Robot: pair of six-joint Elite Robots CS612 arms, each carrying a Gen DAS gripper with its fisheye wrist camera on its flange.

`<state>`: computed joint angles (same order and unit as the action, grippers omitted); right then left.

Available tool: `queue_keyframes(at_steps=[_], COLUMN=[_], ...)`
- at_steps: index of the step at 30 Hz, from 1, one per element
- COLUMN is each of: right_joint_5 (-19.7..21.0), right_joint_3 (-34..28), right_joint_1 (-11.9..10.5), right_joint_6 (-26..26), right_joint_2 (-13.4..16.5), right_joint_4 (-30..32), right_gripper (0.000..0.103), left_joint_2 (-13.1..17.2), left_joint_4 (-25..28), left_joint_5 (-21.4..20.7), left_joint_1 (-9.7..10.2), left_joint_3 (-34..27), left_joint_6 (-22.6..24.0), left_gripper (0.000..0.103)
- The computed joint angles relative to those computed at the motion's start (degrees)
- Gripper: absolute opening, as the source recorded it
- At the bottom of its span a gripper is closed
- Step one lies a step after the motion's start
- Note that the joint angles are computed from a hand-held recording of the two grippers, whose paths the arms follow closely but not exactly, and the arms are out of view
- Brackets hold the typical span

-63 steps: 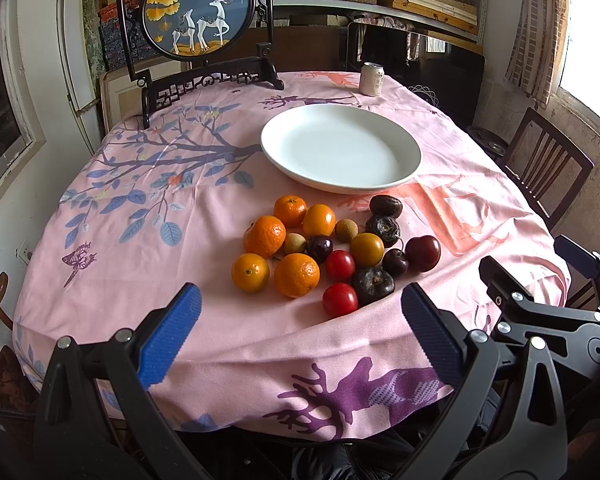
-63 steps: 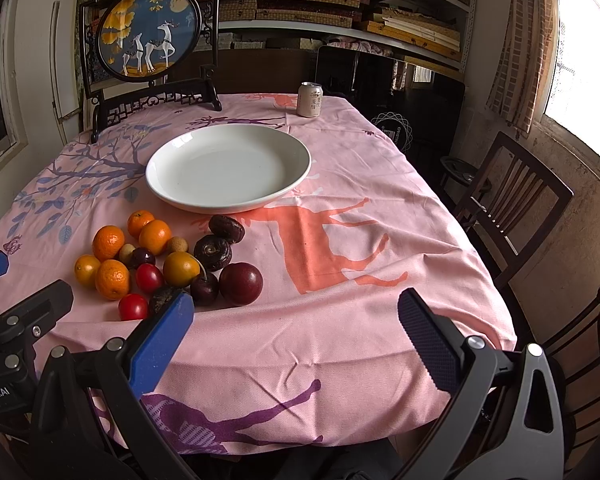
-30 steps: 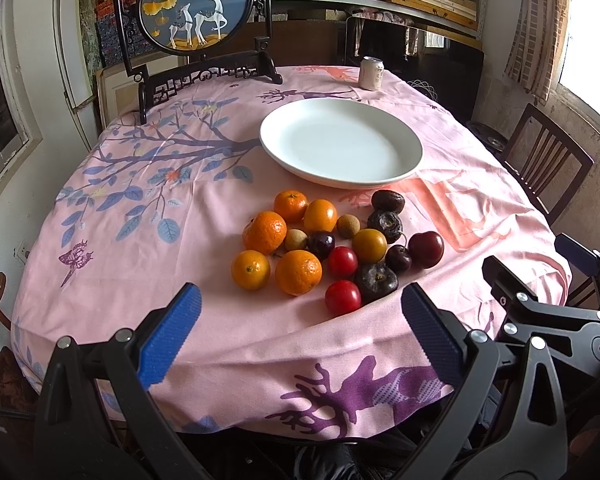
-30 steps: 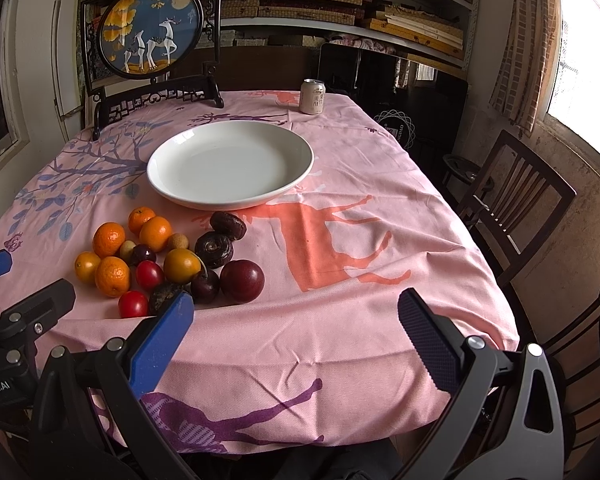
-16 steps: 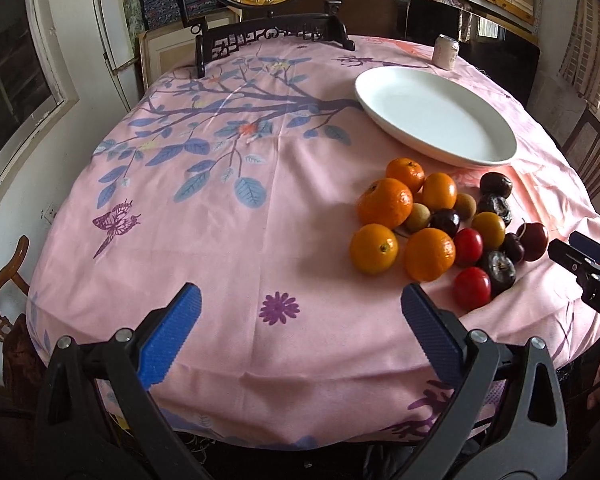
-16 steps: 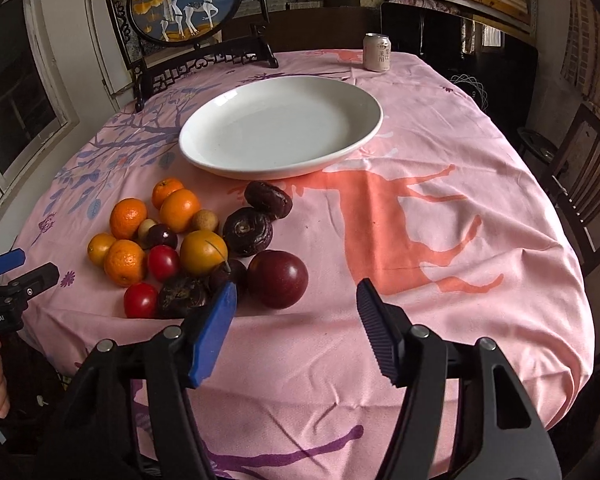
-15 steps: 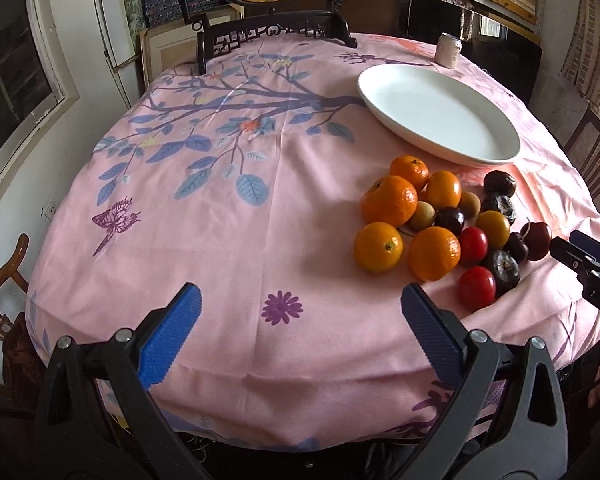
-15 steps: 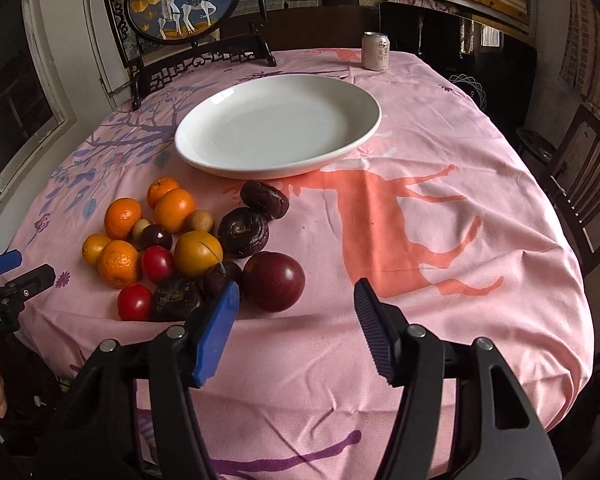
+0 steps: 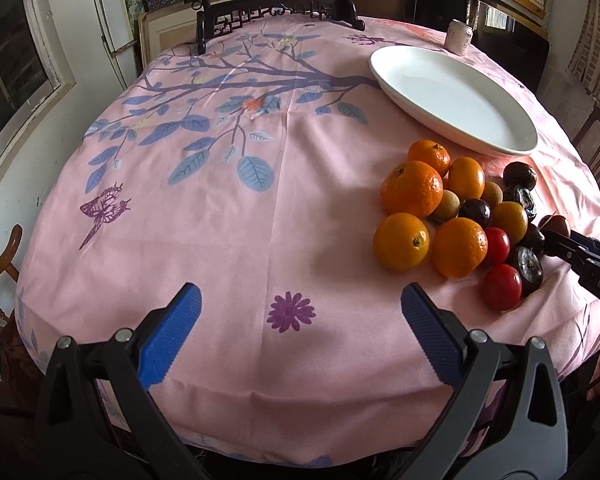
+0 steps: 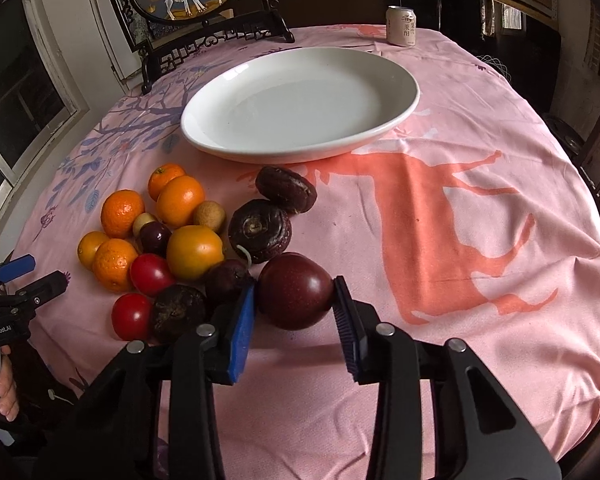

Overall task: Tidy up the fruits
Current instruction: 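Grasp the dark red plum with the right tool while the left tool grasps an orange fruit, then carry both fruits over the white plate and open both tools to release them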

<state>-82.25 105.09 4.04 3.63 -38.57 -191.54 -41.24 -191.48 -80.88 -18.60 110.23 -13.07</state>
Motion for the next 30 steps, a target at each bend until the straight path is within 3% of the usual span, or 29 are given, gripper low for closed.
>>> queue_keyframes(at_steps=[6, 10, 13, 14, 15, 16, 17, 26, 30], right_joint_5=[-3.6, -2.9, -2.2, -2.1, -2.0, -2.0, -1.9, -0.7, 0.2], right_joint_3=[2.7, 3.7, 3.8, 3.9, 3.9, 3.9, 4.0, 4.3, 3.3], right_joint_1=[0.3, 0.1, 0.0, 0.0, 0.0, 0.0, 0.0, -0.3, -0.6], right_joint_6=[0.7, 0.9, 1.2, 1.2, 1.4, 1.4, 1.4, 1.0, 1.3], right_joint_2=[-1.4, -1.8, -1.9, -1.9, -1.8, -1.8, -1.8, -1.9, -1.5], right_joint_4=[-3.4, -3.2, -3.1, -3.0, -3.0, -3.1, -3.1, -5.8, -6.0], right_gripper=[0.038, 0.038, 0.038, 0.038, 0.038, 0.038, 0.038, 0.038, 0.038], left_joint_2=[0.9, 2.3, 3.4, 3.7, 3.8, 3.8, 3.7, 1.5, 0.6], left_joint_4=[-0.7, 1.9, 1.8, 0.9, 0.3, -0.1, 0.0, -4.0, -4.6], left_joint_5=[1.7, -2.6, -3.6, -4.4, -5.1, -6.7, -8.5, -7.0, -9.5], left_joint_1=[-1.17, -0.81, -0.74, -0.6, -0.49, -0.2, 0.11, -0.63, -0.61], left_joint_3=[-0.8, -3.5, -5.0, -5.3, -5.5, -5.7, -5.8, -2.7, -2.7], left_joint_6=[3.3, 4.9, 4.3, 4.2, 4.4, 4.4, 4.1, 3.9, 5.0], left_gripper=[0.101, 0.1, 0.085, 0.07, 0.064, 0.042, 0.034, 0.034, 0.034])
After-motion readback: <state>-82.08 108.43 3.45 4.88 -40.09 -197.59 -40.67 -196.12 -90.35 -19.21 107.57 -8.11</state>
